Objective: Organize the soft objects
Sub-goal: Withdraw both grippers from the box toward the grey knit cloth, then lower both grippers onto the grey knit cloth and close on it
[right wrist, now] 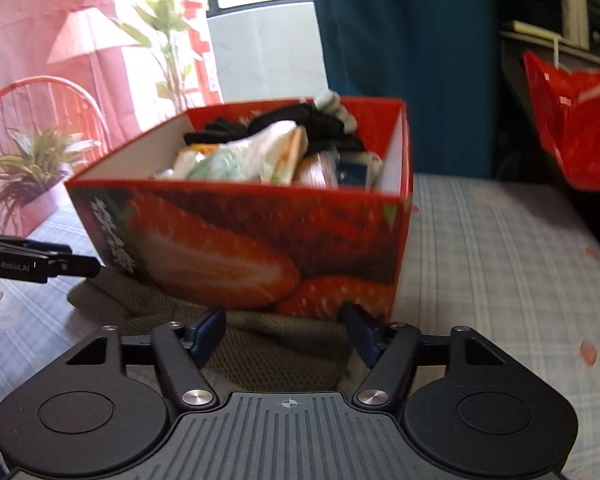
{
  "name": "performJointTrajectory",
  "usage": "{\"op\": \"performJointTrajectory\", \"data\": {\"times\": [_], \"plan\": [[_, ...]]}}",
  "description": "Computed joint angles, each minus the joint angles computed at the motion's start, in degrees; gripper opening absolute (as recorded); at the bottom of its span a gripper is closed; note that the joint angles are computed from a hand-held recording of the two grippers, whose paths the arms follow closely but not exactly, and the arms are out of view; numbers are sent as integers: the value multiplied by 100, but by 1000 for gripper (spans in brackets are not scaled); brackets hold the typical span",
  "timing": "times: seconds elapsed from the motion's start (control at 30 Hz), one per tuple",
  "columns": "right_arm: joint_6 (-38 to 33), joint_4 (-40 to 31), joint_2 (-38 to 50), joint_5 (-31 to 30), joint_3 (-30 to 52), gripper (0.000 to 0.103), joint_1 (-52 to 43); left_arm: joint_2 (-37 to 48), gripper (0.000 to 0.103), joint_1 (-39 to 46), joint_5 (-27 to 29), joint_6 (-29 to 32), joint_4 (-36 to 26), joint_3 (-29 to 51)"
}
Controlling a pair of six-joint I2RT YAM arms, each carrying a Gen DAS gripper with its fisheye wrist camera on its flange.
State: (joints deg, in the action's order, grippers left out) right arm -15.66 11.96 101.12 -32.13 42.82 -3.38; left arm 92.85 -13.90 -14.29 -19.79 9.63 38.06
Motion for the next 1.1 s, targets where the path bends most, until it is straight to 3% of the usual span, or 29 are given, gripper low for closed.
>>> {"op": "performJointTrajectory", "data": {"times": [0.37,0.6,0.8,0.93,1.1], "plan": [[714,877,709,578,-171,70,493,825,84,-25,55,-217,510,115],[740,1158,758,738,-369,69,652,839,72,-192,-68,-36,616,-2],[746,1374,714,662,-541,43,650,785,47,-256,-103,-124,602,-41],[711,1300,678,381,-584,24,487,697,42,-460,-229,-216,706,-196],[615,1060,551,43,-669,18,291,576,40,-799,-459,-332,759,-427]]}}
